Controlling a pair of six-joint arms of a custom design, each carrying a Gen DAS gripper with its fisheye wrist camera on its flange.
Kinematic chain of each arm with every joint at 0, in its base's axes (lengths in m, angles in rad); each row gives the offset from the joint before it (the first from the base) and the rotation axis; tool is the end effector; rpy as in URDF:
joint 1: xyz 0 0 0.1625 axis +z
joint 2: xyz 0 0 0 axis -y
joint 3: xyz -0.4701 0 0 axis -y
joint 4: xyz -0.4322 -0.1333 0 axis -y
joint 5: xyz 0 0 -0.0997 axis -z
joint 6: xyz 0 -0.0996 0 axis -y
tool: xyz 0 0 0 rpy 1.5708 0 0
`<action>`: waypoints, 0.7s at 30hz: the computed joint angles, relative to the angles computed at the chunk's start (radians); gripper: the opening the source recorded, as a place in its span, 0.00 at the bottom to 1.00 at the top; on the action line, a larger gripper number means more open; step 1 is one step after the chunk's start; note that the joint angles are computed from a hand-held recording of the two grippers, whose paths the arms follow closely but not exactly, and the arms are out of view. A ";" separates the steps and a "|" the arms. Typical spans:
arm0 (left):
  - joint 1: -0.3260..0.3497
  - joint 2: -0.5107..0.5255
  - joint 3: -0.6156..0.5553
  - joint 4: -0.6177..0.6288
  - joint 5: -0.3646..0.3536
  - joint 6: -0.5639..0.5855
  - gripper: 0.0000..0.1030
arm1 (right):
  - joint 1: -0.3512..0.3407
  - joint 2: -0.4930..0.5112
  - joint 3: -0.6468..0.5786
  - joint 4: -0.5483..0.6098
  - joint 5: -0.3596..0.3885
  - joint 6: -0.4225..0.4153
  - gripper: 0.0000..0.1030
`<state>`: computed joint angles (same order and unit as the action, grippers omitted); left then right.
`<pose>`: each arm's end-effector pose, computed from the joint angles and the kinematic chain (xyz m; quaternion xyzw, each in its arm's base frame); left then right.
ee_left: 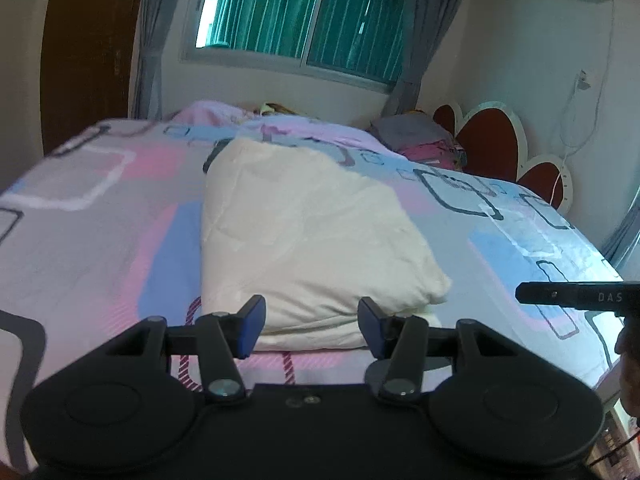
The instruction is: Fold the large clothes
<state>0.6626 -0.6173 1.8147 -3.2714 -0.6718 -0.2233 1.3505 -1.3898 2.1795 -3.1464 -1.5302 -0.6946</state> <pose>-0.3890 -0.5715 0.0260 0.1910 0.8580 -0.4149 0.2351 0.0183 -0.5470 0.3182 0.2245 -0.8959 0.3518 0.1523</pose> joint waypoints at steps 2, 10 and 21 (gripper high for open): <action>-0.022 -0.004 0.006 0.010 0.020 -0.013 0.48 | 0.008 -0.019 0.034 -0.030 -0.002 -0.007 0.31; -0.115 0.027 0.030 0.008 0.184 -0.052 1.00 | 0.041 -0.072 0.129 -0.115 -0.079 -0.033 0.98; -0.199 0.005 0.063 0.172 0.235 -0.238 1.00 | 0.037 -0.122 0.238 -0.265 -0.102 -0.048 1.00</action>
